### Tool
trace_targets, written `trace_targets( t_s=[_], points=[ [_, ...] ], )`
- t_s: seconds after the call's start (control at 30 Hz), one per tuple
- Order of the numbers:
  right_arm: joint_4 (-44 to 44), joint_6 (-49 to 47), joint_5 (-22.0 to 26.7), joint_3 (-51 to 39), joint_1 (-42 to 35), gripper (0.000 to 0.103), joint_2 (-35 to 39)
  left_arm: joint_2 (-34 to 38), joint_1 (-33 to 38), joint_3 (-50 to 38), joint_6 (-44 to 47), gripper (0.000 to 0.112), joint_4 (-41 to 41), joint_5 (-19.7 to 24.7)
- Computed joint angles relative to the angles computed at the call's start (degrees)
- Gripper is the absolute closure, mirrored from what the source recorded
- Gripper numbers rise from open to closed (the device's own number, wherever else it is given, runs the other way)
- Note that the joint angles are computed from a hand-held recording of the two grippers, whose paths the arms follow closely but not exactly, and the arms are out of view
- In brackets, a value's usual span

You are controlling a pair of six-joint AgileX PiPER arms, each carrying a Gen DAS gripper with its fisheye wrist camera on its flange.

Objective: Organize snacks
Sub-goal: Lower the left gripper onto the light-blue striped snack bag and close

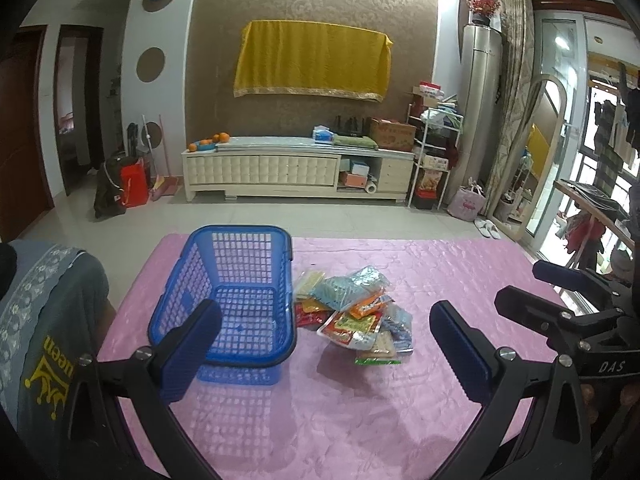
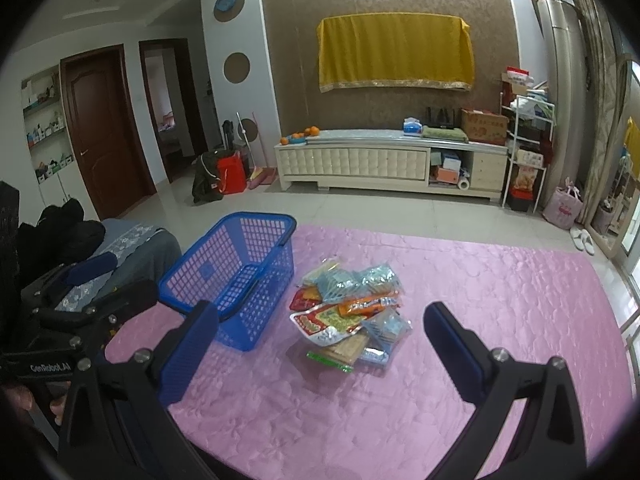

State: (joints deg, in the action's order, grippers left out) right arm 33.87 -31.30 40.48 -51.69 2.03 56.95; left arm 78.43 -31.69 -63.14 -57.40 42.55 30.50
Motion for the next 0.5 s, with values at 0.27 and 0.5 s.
trace_targets(
  t_s=[0.27, 0.5],
  points=[
    [1.08, -5.61, -3.87, -4.25, -3.52, 0.000, 7.39, 10.12, 3.26, -11.74, 14.83, 0.009, -11.87, 0.25],
    [6.70, -12.57, 3.99, -13.60, -9.87, 0.000, 21.00, 22.26, 6.22, -27.38, 28.87, 0.009, -26.78, 6.35]
  ],
)
